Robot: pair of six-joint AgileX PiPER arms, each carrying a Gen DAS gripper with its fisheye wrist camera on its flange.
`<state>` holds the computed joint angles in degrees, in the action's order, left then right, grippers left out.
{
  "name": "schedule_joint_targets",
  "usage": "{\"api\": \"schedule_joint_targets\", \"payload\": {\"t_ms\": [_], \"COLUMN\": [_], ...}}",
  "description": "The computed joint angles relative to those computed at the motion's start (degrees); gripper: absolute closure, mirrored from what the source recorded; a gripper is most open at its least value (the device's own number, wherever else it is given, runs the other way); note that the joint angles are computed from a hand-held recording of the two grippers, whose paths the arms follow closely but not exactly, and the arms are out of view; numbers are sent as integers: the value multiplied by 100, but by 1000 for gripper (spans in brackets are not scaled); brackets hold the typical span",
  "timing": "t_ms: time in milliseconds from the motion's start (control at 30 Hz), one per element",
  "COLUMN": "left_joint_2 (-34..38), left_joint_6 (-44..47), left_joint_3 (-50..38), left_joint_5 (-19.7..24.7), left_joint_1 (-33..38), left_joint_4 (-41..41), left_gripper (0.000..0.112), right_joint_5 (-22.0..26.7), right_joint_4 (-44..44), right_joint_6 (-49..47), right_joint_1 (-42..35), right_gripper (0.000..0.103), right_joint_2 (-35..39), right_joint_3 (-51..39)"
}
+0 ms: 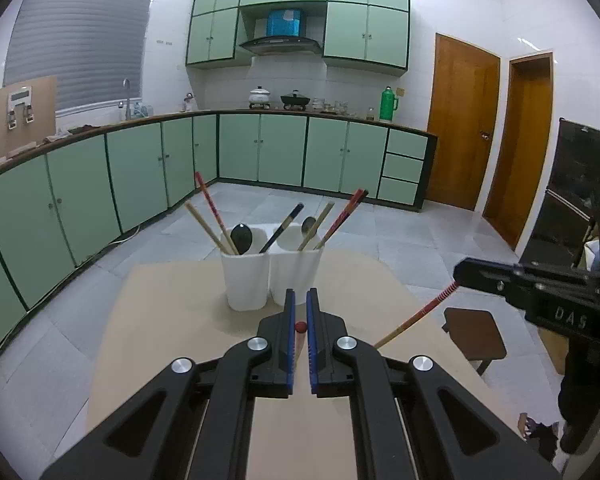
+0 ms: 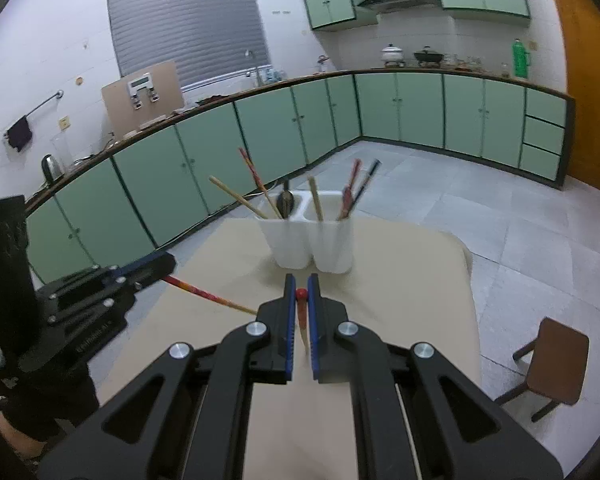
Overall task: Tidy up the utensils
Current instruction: 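Lift both red-patterned chopsticks and carry them above the utensil holder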
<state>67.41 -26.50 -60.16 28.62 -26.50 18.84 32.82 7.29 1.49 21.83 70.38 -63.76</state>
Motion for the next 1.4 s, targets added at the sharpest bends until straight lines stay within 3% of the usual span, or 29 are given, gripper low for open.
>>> {"api": "schedule_joint_targets", "payload": {"t_ms": [100,367,633,1133,1333,1400], "left_joint_2": [74,118,558,2813,3473,3563], "left_joint_6": [658,1514,2307,2627,2790,2771], "left_joint_3": [-213,-920,-2164,-5273,-6006,-6040], "left_joint_5": [15,201,308,640,716,649], "left_joint_1": [206,500,908,1238,1357,1353], "left_joint_4": [-612,-1187,-1620,-1946,-2163,-2156], "left_gripper": [107,107,107,107,107,107], "right_joint_5": [268,890,1499,2350,2245,2428], "right_joint_4": [162,262,520,683,1076,1082], "right_joint_6": [-285,-667,-995,-924,-1122,-1105], "right_joint_1": [-40,-193,-542,-939,-1201,-1213], "right_gripper": [98,98,98,98,98,98], "right_joint_2": [142,486,1136,3193,3400,3691], "right_joint_3": [-467,-1751,-3366,-6349,-6560,-6987]}}
